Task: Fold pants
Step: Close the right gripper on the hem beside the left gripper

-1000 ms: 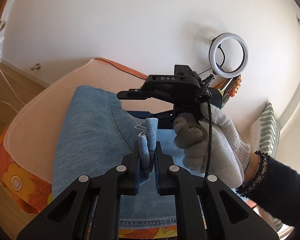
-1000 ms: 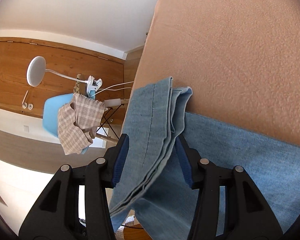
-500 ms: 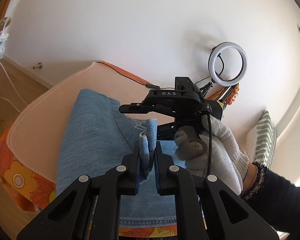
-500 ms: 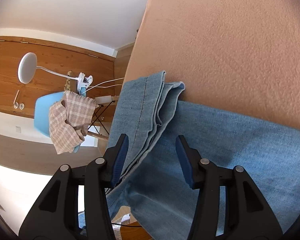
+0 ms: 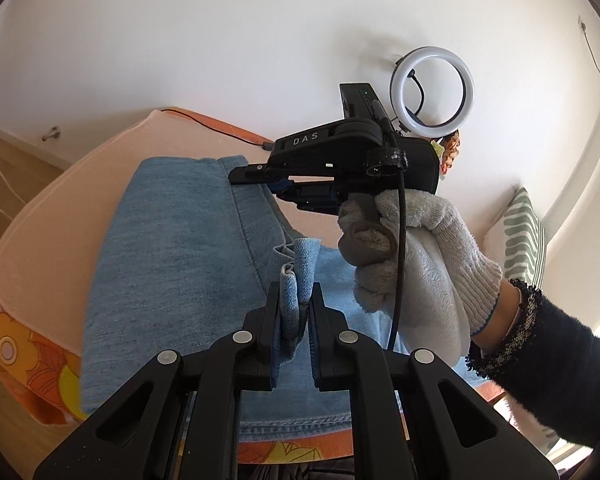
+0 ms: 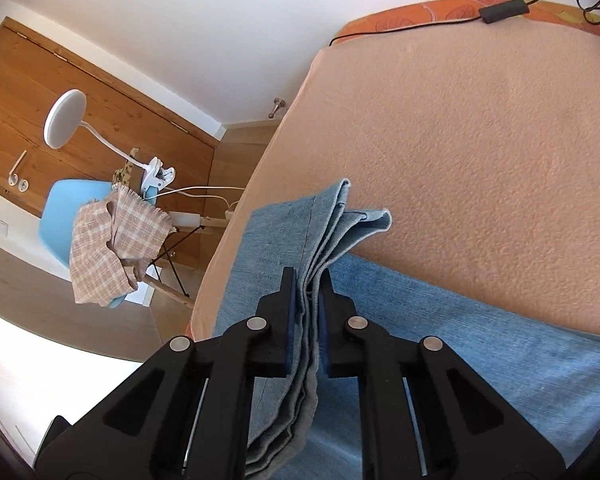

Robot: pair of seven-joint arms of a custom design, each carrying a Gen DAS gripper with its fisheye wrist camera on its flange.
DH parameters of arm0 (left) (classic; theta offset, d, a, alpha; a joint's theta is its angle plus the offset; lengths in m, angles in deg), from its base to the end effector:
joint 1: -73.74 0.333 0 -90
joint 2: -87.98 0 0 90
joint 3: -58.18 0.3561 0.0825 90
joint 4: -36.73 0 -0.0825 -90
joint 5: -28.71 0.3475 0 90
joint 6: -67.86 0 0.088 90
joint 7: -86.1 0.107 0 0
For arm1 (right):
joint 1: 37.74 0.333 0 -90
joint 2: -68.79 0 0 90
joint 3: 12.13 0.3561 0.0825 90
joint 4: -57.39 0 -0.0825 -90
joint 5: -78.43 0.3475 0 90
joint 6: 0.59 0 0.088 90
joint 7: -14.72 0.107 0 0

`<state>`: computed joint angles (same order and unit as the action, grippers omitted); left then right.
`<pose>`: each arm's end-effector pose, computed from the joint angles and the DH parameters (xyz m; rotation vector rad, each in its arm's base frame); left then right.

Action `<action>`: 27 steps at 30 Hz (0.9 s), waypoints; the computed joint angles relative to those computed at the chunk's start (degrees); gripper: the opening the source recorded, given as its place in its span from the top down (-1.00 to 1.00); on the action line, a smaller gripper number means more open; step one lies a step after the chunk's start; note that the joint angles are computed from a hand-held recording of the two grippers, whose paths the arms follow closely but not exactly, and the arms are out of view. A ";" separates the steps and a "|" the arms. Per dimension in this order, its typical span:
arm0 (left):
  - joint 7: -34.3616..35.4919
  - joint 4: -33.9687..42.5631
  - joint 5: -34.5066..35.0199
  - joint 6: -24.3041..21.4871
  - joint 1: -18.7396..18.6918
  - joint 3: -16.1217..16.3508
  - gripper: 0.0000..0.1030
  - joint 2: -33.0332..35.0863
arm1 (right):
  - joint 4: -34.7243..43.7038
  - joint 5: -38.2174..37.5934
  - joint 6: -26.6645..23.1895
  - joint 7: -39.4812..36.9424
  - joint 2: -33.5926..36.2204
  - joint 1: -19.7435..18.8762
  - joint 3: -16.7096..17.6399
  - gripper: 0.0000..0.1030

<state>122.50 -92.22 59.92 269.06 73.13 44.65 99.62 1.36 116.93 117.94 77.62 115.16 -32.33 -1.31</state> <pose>0.5294 -0.1887 0.4680 -1.8834 1.7033 -1.4036 0.7642 0.1899 0.4679 -1.9825 1.2715 0.3262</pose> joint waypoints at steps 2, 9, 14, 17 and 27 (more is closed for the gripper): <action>-1.23 1.71 2.21 -0.41 0.92 -1.96 0.82 1.14 | -4.12 -0.02 2.54 -2.68 -3.26 -0.63 -0.46 0.80; -3.80 7.58 7.64 -1.89 2.75 -8.16 0.82 5.43 | -13.35 1.88 6.98 -7.26 -10.65 -3.62 -2.22 0.81; -4.70 11.35 11.11 -3.80 5.11 -14.02 0.82 8.58 | -17.85 2.35 8.87 -8.83 -13.90 -5.35 -3.93 0.81; -4.54 13.80 13.06 -5.75 8.66 -20.15 0.82 11.47 | -20.02 2.34 9.45 -9.60 -15.29 -6.53 -4.94 0.81; 5.62 21.03 10.88 -12.69 13.06 -34.52 0.82 20.92 | -24.51 4.08 10.44 -12.25 -18.99 -11.11 -7.24 0.81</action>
<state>128.11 -71.19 70.79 256.37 86.19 10.13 120.54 -23.15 121.01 128.38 65.38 96.16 -43.44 -8.55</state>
